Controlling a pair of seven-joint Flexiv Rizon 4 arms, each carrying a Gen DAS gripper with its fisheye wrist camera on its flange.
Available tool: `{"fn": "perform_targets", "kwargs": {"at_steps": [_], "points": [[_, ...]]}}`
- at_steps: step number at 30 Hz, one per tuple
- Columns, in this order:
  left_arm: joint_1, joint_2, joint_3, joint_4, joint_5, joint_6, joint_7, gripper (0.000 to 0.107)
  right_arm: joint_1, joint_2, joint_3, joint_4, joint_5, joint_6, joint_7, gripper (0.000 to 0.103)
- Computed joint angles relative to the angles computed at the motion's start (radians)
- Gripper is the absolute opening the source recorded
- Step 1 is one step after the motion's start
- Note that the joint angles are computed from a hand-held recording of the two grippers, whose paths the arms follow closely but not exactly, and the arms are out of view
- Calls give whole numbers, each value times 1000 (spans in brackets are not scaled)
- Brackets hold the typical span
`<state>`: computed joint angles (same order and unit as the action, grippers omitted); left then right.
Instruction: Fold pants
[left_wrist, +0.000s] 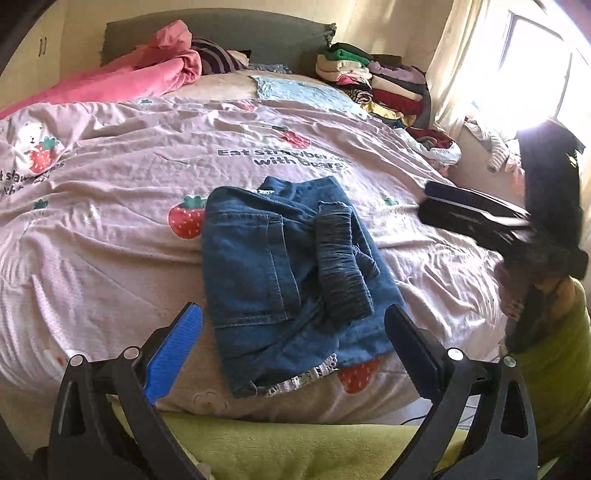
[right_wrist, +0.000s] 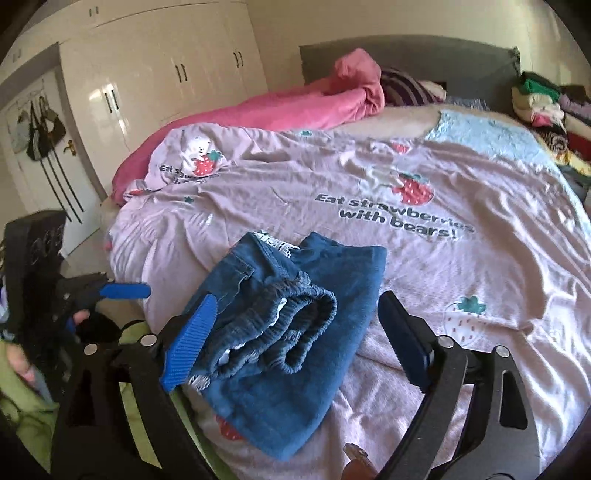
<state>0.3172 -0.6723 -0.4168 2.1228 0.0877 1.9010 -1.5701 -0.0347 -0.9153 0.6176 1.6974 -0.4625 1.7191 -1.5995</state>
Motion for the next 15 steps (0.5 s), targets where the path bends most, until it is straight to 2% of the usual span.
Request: {"fn": "perform_targets", "kwargs": {"at_steps": [9, 15], "points": [[-53, 6, 64, -20, -41, -22, 1, 98, 61, 87, -139, 143, -62, 133, 5, 86], [-72, -10, 100, -47, -96, -66, 10, 98, 83, 98, -185, 205, -139, 159, 10, 86]]}}
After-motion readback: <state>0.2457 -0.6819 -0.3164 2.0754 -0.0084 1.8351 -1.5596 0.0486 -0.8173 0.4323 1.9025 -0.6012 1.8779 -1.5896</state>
